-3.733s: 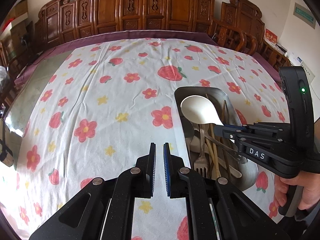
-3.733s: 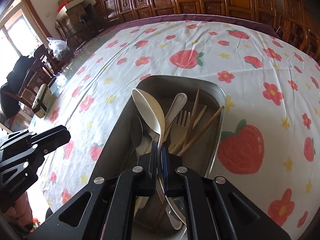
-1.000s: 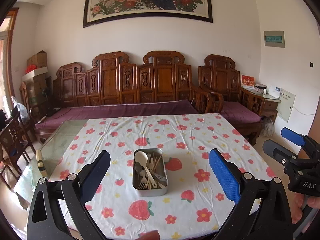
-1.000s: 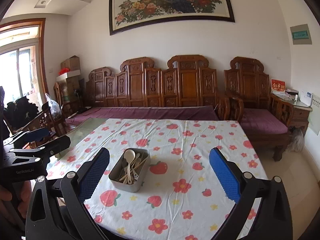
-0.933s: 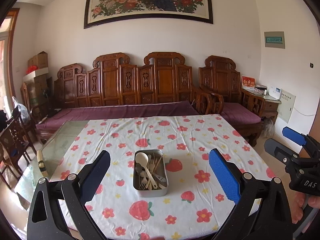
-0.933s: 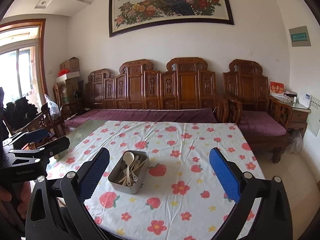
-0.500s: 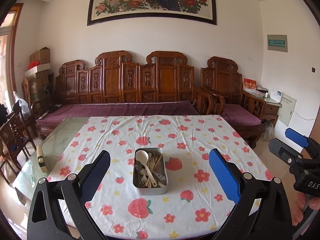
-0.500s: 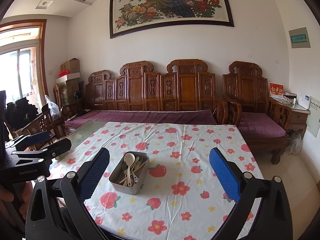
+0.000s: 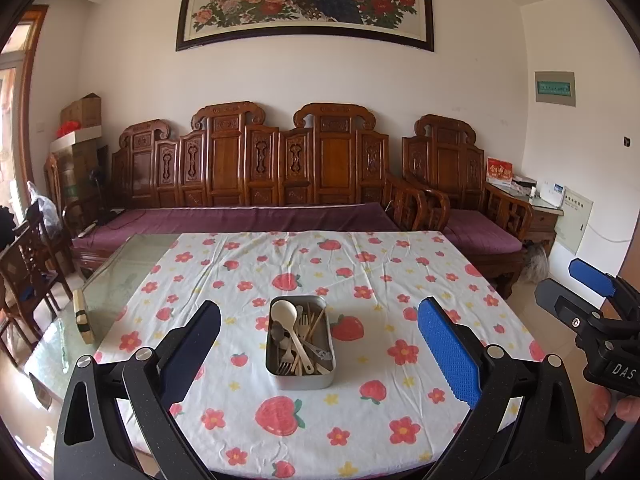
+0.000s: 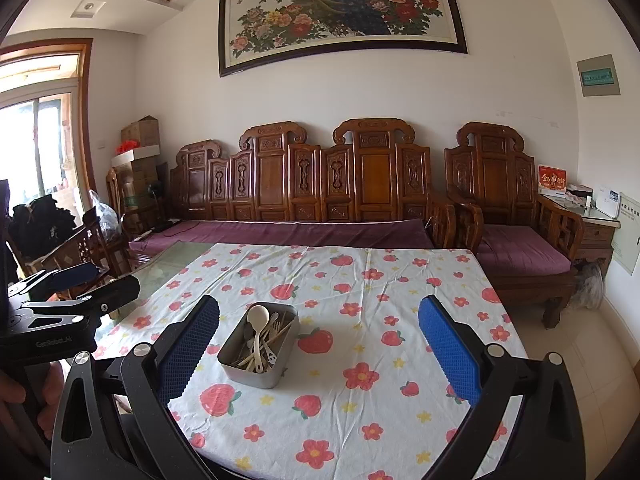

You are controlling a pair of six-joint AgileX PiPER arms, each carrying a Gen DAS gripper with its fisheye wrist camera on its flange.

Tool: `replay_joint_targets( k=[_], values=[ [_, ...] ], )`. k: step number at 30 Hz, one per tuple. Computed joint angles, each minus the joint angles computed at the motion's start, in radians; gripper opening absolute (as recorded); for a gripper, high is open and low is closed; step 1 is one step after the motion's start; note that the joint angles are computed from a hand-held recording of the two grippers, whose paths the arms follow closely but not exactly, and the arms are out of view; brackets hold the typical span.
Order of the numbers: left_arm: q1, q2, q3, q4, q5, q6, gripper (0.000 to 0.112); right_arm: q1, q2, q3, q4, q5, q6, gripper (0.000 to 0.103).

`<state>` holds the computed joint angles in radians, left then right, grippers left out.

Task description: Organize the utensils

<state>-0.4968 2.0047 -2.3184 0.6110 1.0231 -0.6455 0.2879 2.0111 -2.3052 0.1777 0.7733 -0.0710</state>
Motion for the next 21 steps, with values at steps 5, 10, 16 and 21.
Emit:
replay_joint_targets(
  k=[5,10,16,21],
  values=[
    [-0.001,0.003,-0.005,0.003,0.002,0.003,0.095,-0.001,0.003,0.000,-0.006,0.000,0.009,0.100],
    [-0.004,0.001,-0.001,0.005,0.001,-0.001,0.095,-0.001,0.001,0.008,-0.005,-0.005,0.007,0.100],
    [-0.007,-0.003,0.009,0.009,-0.005,-0.006,0.095,-0.002,-0.001,0.011,-0.003,-0.007,0.005,0.100],
    [-0.011,0.001,0.004,0.015,-0.003,-0.007,0.095,0.000,-0.001,0.011,-0.008,-0.009,0.011,0.100]
  ],
)
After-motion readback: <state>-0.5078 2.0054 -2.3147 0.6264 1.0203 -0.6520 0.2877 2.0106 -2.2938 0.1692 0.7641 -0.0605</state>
